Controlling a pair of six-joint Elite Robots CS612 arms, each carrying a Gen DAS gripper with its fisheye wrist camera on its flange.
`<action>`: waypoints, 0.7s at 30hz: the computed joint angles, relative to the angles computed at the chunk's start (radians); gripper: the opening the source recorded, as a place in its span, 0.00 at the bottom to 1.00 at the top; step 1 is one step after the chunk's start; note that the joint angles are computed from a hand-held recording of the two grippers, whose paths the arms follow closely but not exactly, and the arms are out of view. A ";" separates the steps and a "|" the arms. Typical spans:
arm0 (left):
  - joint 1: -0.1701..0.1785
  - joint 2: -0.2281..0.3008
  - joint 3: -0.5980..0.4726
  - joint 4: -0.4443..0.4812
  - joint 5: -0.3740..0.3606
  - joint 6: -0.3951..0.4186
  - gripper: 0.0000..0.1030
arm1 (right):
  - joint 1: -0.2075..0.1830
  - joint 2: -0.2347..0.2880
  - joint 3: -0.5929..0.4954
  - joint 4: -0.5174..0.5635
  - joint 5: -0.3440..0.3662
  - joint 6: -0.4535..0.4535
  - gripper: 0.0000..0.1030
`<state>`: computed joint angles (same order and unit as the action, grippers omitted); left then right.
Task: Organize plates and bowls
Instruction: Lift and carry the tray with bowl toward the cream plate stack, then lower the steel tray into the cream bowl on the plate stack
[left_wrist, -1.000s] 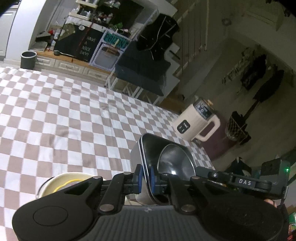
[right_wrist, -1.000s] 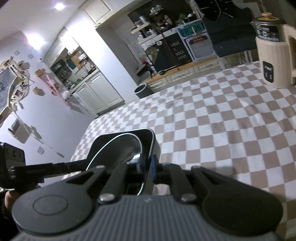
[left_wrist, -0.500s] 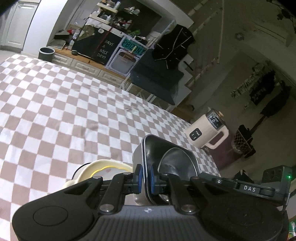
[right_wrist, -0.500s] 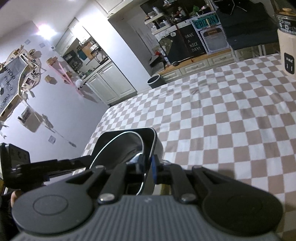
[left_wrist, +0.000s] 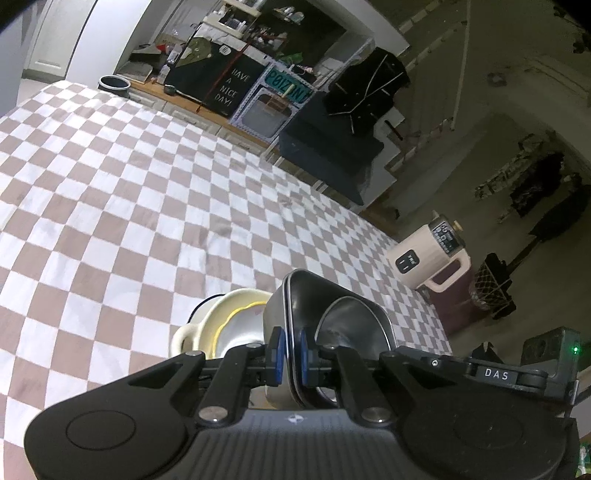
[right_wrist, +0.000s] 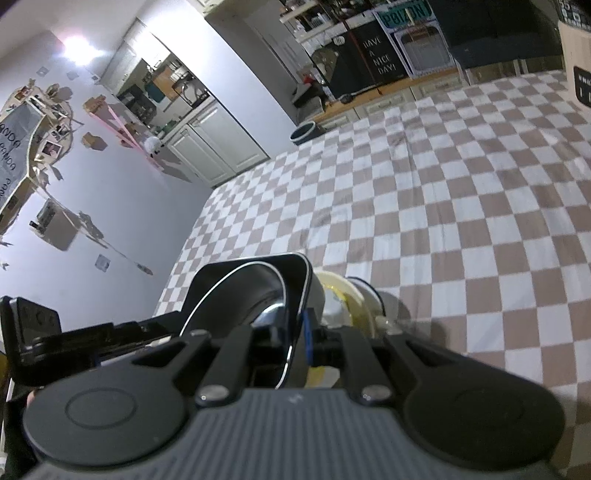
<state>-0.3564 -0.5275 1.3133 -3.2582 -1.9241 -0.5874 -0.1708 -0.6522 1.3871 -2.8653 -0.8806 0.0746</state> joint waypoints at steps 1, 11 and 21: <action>0.001 0.000 0.000 0.006 -0.001 0.000 0.08 | 0.001 0.001 -0.003 0.010 -0.004 -0.002 0.12; 0.001 0.005 -0.006 0.061 -0.002 0.018 0.10 | 0.022 -0.002 -0.019 0.070 -0.068 -0.017 0.16; 0.003 0.018 -0.022 0.086 -0.010 0.014 0.11 | 0.022 0.000 -0.020 0.068 -0.045 -0.027 0.13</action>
